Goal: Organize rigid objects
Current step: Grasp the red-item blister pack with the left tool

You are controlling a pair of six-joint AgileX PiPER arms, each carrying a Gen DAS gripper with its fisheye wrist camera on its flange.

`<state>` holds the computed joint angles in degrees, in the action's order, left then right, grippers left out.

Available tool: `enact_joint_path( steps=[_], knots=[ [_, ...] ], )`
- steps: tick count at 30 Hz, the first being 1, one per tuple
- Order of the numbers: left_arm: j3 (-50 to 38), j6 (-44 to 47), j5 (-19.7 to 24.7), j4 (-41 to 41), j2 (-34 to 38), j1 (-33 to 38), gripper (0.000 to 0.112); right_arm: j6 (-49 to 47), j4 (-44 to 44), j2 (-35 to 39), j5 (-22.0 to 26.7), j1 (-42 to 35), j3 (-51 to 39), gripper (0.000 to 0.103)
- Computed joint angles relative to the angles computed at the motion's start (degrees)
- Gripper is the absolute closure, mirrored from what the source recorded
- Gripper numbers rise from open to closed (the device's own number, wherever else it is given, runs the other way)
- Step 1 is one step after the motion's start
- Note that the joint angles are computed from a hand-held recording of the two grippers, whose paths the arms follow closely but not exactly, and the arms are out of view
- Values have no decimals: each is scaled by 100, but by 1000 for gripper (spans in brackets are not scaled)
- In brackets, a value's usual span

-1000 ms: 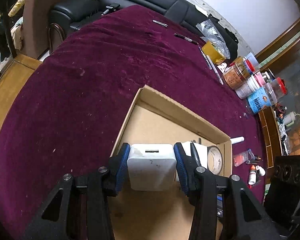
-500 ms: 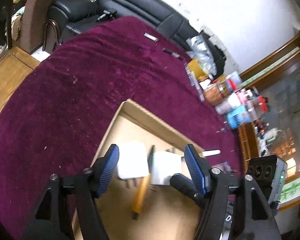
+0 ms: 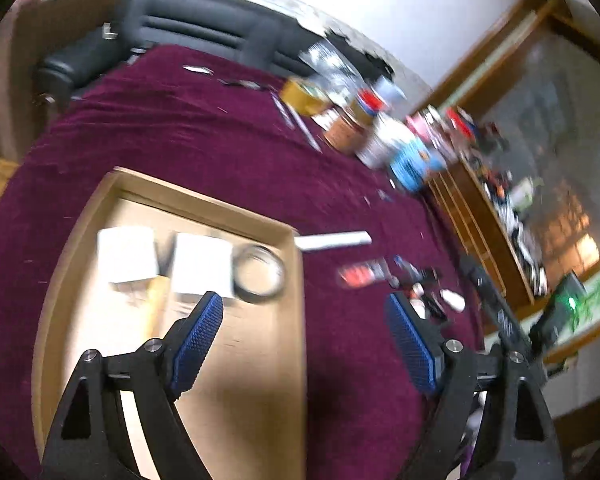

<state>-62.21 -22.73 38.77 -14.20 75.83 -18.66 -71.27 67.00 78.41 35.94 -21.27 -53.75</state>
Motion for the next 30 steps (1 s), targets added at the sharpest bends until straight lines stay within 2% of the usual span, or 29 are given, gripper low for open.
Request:
enact_joint_path(
  steps=[2,5,8,11,12,14,19,21,22,23,24,26,30],
  knots=[
    [-376,-288,50,280,463,-443,34,123,-29,675,340,-714,-483,35],
    [-1264,-666,316,740,1459,-1067,34,139,19,1399,537,-1312,-1008,35],
    [-2413,-515,929,805,2520,-1371,34,21,261,1903,683,-1637,-1327,35],
    [-3375,-517,1483,943,3332,-1472,34,21,415,2418,1060,-1885,-1636,35],
    [-3728,-599,1632,1129,3608,-1515,34,277,233,2444,1102,-1818,-1711,35],
    [-4216,-698,1760,1540,4010,-1598,34,649,-84,2686,1500,-1910,-1973,36],
    [-4967,-1029,2008,2757,4732,-1923,34,367,167,2619,1711,-1993,-1912,35],
    [-5282,-999,2320,3341,5053,-2187,36,298,228,2618,1744,-2019,-1901,35],
    [-5174,-1077,2244,3538,5018,-2284,41,288,248,2607,1768,-2035,-1890,35],
    [-5136,-1029,2183,3526,4973,-2323,58,262,272,2629,1781,-2052,-1895,35],
    [-5010,-942,2065,3284,4863,-2329,81,229,285,2641,1825,-2098,-1898,35],
    [-5048,-1040,2201,3306,4849,-2439,85,215,307,2629,1775,-2079,-1880,35],
    [-3967,-1313,1865,3335,4165,-2722,87,226,266,2628,1646,-2029,-1852,35]
  ],
)
